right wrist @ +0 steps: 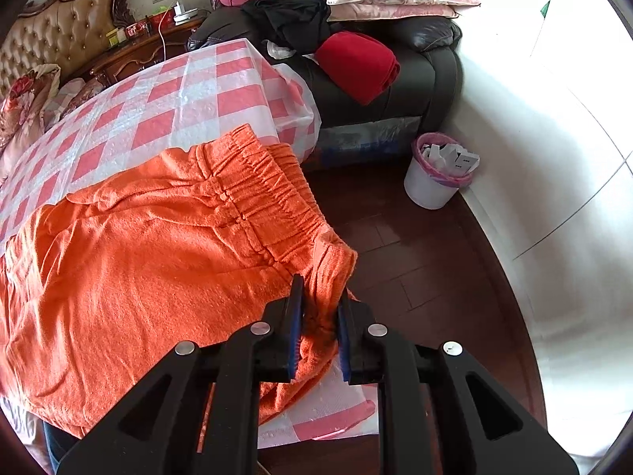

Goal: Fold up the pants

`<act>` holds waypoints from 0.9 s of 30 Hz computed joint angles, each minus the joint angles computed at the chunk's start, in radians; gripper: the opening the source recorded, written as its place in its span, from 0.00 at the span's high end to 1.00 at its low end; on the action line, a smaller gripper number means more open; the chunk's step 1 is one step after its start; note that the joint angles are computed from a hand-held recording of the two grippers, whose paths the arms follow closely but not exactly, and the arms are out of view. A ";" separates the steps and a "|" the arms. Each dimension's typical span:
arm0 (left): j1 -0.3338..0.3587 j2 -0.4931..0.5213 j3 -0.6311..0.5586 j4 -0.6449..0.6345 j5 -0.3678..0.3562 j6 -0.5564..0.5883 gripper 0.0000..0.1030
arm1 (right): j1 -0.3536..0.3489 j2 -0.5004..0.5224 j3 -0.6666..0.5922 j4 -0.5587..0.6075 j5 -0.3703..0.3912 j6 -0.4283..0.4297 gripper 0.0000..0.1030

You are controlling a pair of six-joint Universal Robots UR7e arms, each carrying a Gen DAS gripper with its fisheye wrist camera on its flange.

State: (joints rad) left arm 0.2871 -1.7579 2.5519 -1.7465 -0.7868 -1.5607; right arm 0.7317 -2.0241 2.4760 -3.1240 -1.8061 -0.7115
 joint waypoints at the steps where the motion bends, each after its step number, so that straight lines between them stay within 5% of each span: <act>1: -0.016 -0.014 0.014 0.028 -0.025 -0.040 0.95 | 0.003 0.004 0.002 -0.009 -0.004 -0.002 0.85; 5: 0.096 0.015 0.108 -0.143 -0.083 0.032 0.88 | 0.035 0.023 -0.007 -0.017 -0.048 -0.006 0.85; 9: 0.074 -0.046 0.132 -0.145 -0.023 0.019 0.76 | 0.031 0.009 -0.009 0.006 -0.042 -0.015 0.85; 13: 0.133 0.001 0.100 -0.258 0.024 0.193 0.70 | 0.038 0.023 -0.005 -0.019 -0.056 -0.010 0.85; 18: 0.285 0.158 0.055 -0.466 0.041 0.434 0.70 | 0.057 0.038 -0.011 -0.026 -0.085 -0.015 0.84; 22: 0.311 0.247 0.031 -0.489 0.067 0.516 0.72 | 0.057 0.039 -0.009 -0.030 -0.083 -0.032 0.83; 25: 0.320 0.260 0.019 -0.480 0.080 0.521 0.92 | 0.072 0.055 -0.004 -0.062 -0.107 -0.042 0.82; 27: 0.311 0.243 0.016 -0.462 0.086 0.522 0.94 | 0.086 0.059 -0.002 -0.073 -0.124 -0.046 0.82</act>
